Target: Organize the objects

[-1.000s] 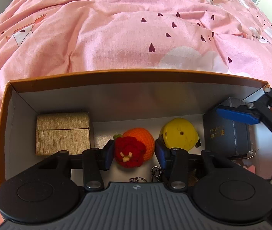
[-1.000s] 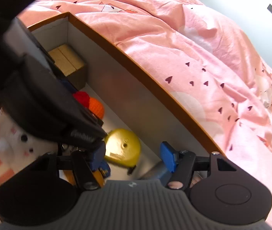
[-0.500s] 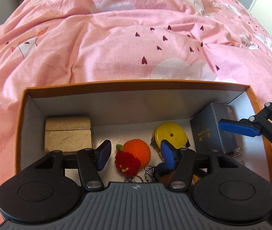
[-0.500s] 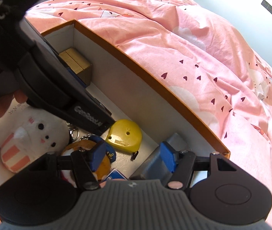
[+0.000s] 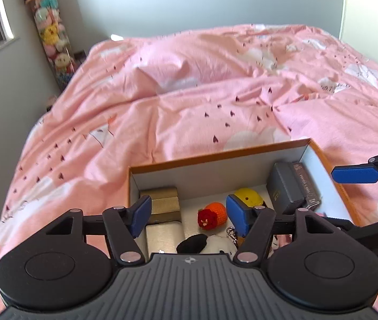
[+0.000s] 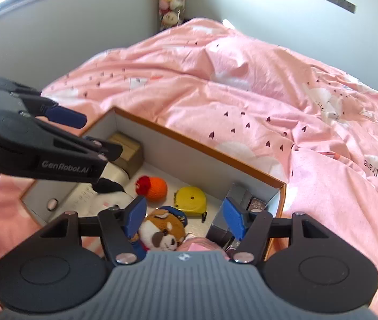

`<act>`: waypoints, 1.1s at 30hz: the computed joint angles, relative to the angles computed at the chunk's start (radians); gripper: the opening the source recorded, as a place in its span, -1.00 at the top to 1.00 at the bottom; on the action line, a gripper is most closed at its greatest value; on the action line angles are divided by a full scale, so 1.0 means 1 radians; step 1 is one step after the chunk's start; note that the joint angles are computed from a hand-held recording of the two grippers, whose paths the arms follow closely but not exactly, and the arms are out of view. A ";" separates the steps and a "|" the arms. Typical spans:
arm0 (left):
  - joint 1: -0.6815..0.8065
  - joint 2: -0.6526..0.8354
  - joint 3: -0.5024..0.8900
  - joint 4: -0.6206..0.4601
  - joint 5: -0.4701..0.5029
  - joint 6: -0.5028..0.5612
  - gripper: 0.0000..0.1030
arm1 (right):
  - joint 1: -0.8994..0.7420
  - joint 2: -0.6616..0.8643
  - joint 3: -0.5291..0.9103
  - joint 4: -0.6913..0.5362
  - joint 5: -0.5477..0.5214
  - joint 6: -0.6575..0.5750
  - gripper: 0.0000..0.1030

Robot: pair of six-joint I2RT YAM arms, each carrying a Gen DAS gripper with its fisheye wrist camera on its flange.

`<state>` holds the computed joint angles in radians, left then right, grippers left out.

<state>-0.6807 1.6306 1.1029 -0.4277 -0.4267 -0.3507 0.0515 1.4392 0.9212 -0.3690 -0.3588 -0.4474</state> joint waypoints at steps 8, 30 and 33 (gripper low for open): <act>-0.147 -0.255 -0.173 0.017 -0.161 -0.087 -0.64 | -0.053 -0.403 -0.229 0.042 -0.050 0.121 -0.45; -0.460 -0.336 -0.450 -0.081 -0.435 -0.590 -0.67 | -0.005 -0.893 -0.598 -0.051 0.148 0.397 -0.51; -0.477 -0.311 -0.443 -0.099 -0.450 -0.618 -0.67 | -0.036 -0.853 -0.608 -0.029 0.124 0.392 -0.51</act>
<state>-1.1575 1.3192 0.6595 -0.5264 -0.8766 -0.9687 0.0152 0.5857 0.3130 -0.3977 -0.2352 -0.0553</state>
